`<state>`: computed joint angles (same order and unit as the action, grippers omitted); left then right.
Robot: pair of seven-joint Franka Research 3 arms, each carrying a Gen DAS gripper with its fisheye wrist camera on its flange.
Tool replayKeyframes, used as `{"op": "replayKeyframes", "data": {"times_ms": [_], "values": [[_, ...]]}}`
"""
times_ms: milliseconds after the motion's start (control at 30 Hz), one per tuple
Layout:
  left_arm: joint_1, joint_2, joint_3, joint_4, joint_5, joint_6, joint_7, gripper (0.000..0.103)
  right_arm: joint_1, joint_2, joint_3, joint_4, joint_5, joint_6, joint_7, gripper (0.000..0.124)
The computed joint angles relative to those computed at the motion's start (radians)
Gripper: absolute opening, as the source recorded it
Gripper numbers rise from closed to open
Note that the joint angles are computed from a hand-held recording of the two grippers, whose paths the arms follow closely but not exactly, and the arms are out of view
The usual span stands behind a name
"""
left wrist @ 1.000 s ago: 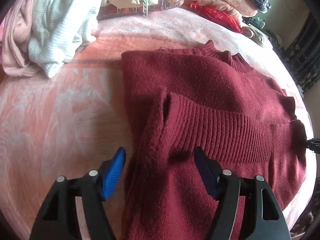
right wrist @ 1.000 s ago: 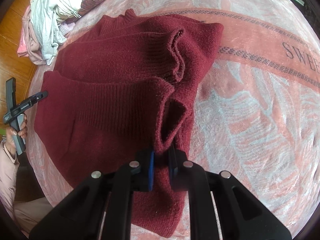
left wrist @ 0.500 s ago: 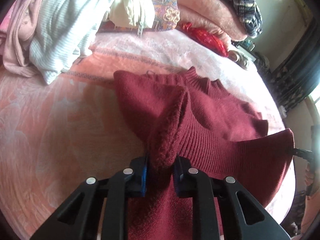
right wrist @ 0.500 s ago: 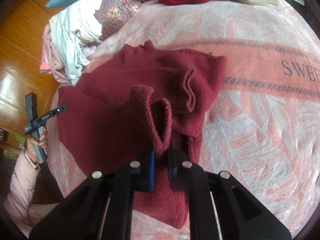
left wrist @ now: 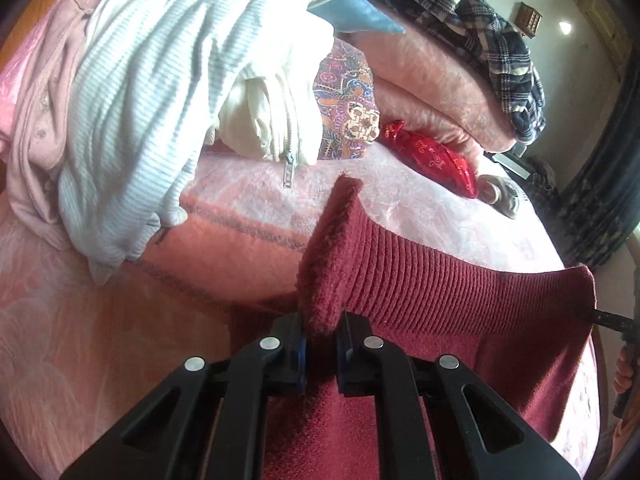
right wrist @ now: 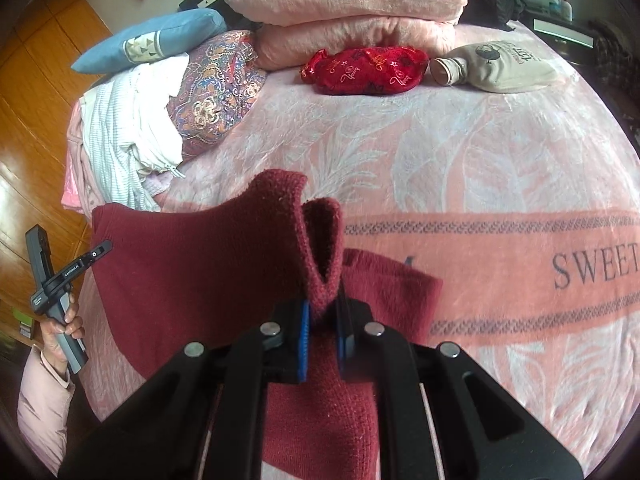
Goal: Fold small clothes
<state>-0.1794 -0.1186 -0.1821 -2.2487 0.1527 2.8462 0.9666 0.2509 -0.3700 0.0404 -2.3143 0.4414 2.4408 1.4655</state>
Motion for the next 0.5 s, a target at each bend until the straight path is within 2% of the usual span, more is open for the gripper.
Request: {"op": "replayKeyframes", "data": {"times_ms": [100,233,300,433,500], "values": [[0.017,0.104,-0.007,0.069,0.074,-0.036,-0.047,0.01,-0.023,0.106,0.034,0.045,-0.087,0.012,0.067,0.009],[0.013,0.2,-0.004,0.117,0.159,-0.074,-0.1,0.01,-0.028,0.188,0.032,0.043,-0.141,0.049,0.115,0.009],[0.008,0.231,-0.001,0.127,0.171,-0.088,-0.115,0.01,-0.025,0.213,0.024,0.039,-0.14,0.057,0.12,0.009],[0.009,0.236,0.002,0.104,0.172,-0.062,-0.133,0.012,-0.023,0.235,0.025,0.032,-0.167,0.07,0.153,0.013],[0.013,0.233,-0.005,0.115,0.139,-0.095,-0.108,0.018,-0.024,0.241,0.03,0.033,-0.207,0.063,0.189,0.017]]}}
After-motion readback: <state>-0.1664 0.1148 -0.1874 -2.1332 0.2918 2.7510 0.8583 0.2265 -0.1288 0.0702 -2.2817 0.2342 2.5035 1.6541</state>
